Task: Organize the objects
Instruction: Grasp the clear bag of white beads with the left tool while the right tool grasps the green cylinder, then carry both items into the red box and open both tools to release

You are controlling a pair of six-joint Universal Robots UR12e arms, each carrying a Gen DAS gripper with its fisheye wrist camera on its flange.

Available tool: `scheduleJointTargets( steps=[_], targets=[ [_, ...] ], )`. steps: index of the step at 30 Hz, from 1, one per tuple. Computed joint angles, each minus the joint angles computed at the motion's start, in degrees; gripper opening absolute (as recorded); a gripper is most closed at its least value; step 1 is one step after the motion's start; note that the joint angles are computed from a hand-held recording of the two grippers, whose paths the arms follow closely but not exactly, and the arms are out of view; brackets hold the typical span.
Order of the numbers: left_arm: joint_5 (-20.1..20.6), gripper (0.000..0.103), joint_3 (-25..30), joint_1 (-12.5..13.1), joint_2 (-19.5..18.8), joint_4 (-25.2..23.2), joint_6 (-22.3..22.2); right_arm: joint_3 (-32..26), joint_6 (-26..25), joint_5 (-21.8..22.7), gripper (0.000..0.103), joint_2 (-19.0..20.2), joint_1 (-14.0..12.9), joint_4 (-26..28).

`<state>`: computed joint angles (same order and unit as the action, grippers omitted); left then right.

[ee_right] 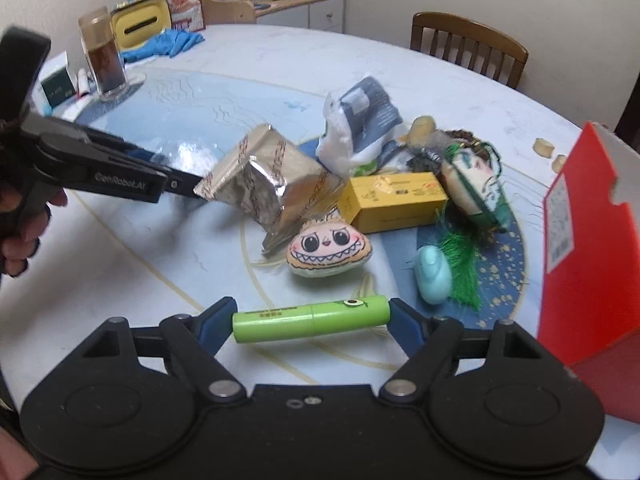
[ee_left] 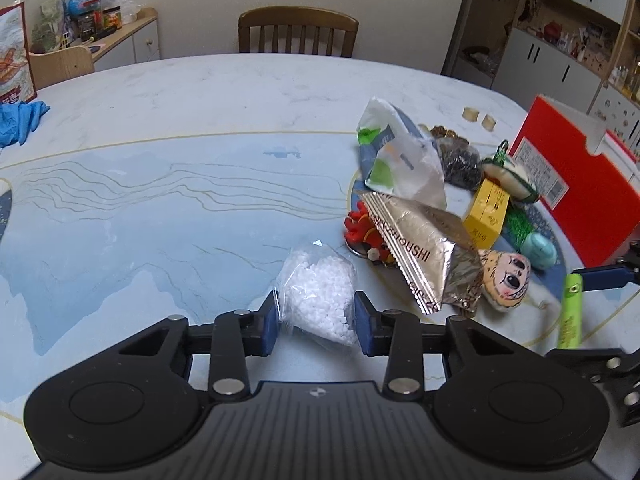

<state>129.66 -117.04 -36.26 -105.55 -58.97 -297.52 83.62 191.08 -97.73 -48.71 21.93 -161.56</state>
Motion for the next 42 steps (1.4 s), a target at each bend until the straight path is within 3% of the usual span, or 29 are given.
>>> scheduleJointTargets(
  steps=[9, 14, 23, 30, 42],
  targets=[
    [3.33, 0.037, 4.33, -1.28, 1.23, -8.93, -3.57, 3.53, 0.06, -0.77, 0.080, -4.22, -0.56, -4.10],
    [5.14, 0.037, 7.27, -0.61, 1.35, -11.47, -2.35, 5.40, -0.77, -1.27, 0.080, -6.56, -1.62, -4.93],
    [6.95, 0.037, 11.82, 2.11, -0.94, -5.09, 7.03, 11.03, -1.18, -0.43, 0.080, -11.11, -5.06, -8.38],
    [7.62, 0.037, 16.04, 4.63, -4.21, 1.05, 16.74, 15.53, -1.99, -0.71, 0.080, -14.06, -7.86, -10.87],
    [3.85, 0.037, 21.73, 10.18, -9.47, 11.60, 33.22, 20.74, -1.78, -2.10, 0.080, -16.53, -12.45, -12.61]
  ],
)
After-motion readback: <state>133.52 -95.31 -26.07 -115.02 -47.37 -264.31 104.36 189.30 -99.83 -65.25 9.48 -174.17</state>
